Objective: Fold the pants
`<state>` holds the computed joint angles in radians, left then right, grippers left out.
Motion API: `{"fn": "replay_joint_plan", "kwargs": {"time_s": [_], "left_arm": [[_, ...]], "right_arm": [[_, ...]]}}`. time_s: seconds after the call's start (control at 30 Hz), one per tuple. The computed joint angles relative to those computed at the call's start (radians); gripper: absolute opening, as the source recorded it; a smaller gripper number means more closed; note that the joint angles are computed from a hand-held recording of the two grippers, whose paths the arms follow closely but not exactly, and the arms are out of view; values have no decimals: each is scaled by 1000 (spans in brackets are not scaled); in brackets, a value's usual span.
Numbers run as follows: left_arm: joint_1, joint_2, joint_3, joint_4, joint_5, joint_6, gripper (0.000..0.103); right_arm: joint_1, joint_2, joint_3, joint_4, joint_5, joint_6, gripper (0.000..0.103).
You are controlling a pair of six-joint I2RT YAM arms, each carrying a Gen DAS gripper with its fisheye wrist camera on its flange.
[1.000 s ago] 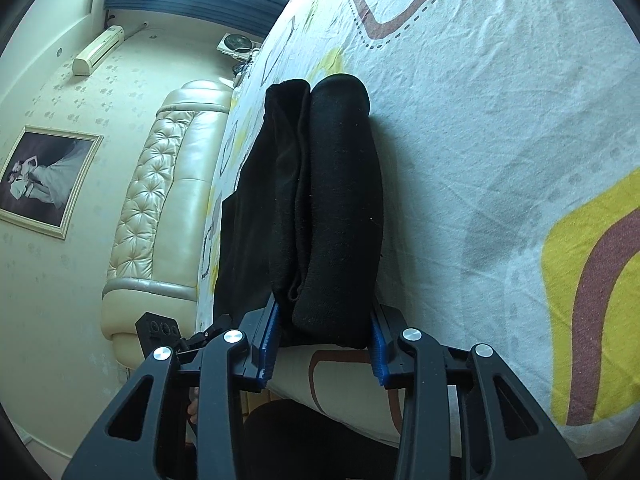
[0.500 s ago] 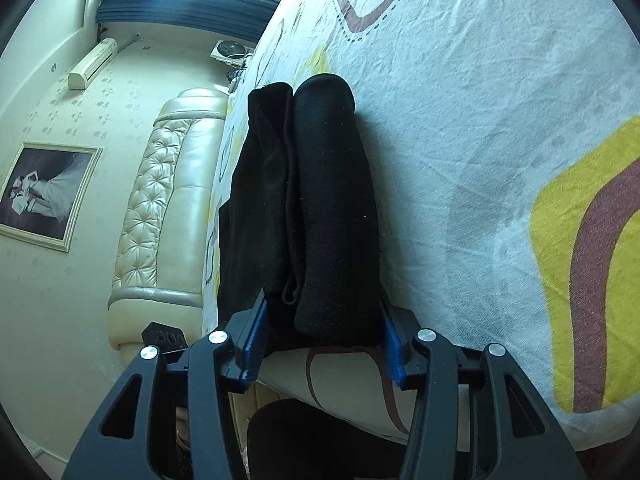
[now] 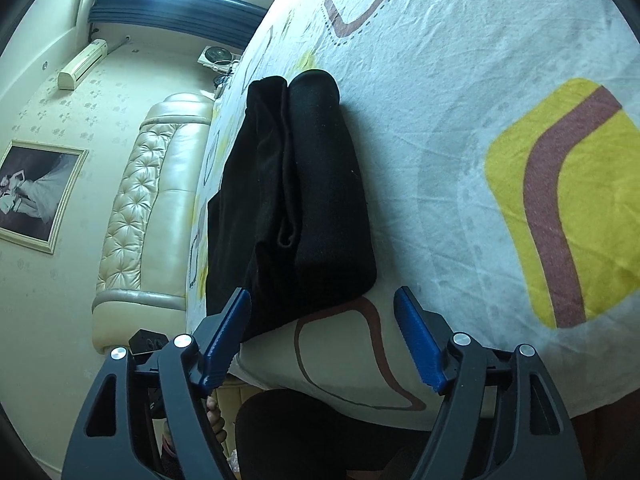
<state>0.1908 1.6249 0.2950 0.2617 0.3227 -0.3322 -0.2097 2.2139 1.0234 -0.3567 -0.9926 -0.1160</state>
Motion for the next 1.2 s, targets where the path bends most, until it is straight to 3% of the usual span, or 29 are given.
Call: {"fn": "replay_joint_plan", "kwargs": {"time_s": [0.1,0.2,0.37,0.57,0.7,0.8,1.07,1.2], "left_arm": [[-32,-56,-11,-67,-58,-28,100],[-100,-154,-44,-119,-177,-55,100],[-239,-444,-107,-260,-402,-101,100],[-407,-684,-136,-434,-592,-211,100],[-511,-707,-135,-443,-684,-247,100],[-523,-710,-145,-411,-684,-252,100],[-539,-538,-147,-294,-654,-312,100],[-585,-504,-138,-283,-688,-325,100]], "right_arm": [[-5,-52,-52,9,49,-17,74],[25,-153,-133,59,157,-41,74],[116,-363,-324,236,358,-85,75],[180,-494,-457,395,479,-93,78],[184,-519,-482,438,496,-79,78],[191,-527,-488,456,509,-64,78],[228,-502,-502,490,534,-26,78],[232,-497,-502,491,531,-18,78]]}}
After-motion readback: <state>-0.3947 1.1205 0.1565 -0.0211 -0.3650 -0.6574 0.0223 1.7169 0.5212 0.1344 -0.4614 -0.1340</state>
